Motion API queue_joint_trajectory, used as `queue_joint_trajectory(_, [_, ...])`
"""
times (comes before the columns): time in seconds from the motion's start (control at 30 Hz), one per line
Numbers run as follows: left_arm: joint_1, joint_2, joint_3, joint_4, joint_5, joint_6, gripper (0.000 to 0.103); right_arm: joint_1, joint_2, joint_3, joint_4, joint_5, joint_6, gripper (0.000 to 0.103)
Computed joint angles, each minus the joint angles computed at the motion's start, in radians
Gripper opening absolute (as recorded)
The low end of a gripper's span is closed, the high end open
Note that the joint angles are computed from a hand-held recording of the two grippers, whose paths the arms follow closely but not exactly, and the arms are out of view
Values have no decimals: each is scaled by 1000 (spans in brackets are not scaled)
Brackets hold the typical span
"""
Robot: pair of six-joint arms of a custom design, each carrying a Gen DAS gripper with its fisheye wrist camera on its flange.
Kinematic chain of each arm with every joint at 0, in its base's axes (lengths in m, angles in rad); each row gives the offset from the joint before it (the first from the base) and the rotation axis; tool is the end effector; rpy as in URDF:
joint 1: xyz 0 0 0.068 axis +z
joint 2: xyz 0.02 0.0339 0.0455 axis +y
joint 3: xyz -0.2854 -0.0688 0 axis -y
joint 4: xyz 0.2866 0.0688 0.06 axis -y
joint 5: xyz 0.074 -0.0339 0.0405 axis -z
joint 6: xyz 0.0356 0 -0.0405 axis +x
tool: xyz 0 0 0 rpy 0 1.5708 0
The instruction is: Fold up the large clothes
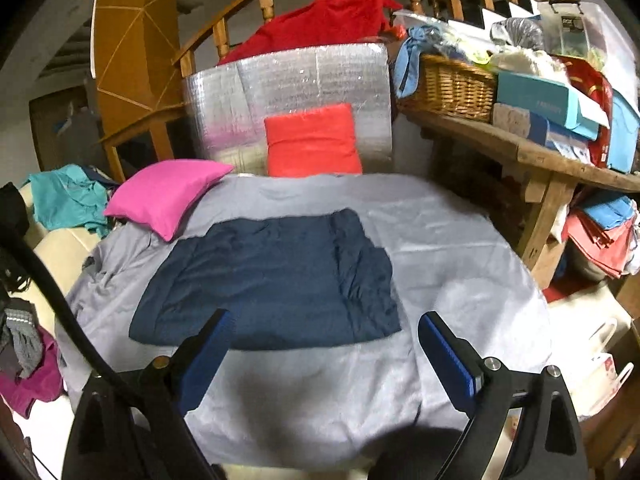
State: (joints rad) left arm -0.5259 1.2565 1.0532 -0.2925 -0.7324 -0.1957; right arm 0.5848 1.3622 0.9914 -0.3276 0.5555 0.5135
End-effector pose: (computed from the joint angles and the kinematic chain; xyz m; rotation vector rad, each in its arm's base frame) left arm 0.2826 -0.1365 0.3380 -0.1157 1.9392 0.2810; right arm 0.2852 0.1663 0.2778 0.2070 2.1388 0.0002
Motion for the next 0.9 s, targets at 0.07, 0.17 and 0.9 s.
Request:
queue_joint_trajectory(0.07, [0,-11,-1,-6,5,-2,97,17,1,3,-6,5,10,95])
queue_joint_trajectory(0.17, [3,-22,-2,-13,14,-7,97,41,-2,8,-10,19,13,95])
queue_joint_trajectory(0.9, [15,-99,-30,-14,34,-10,97,165,5,73,-56,156,32,95])
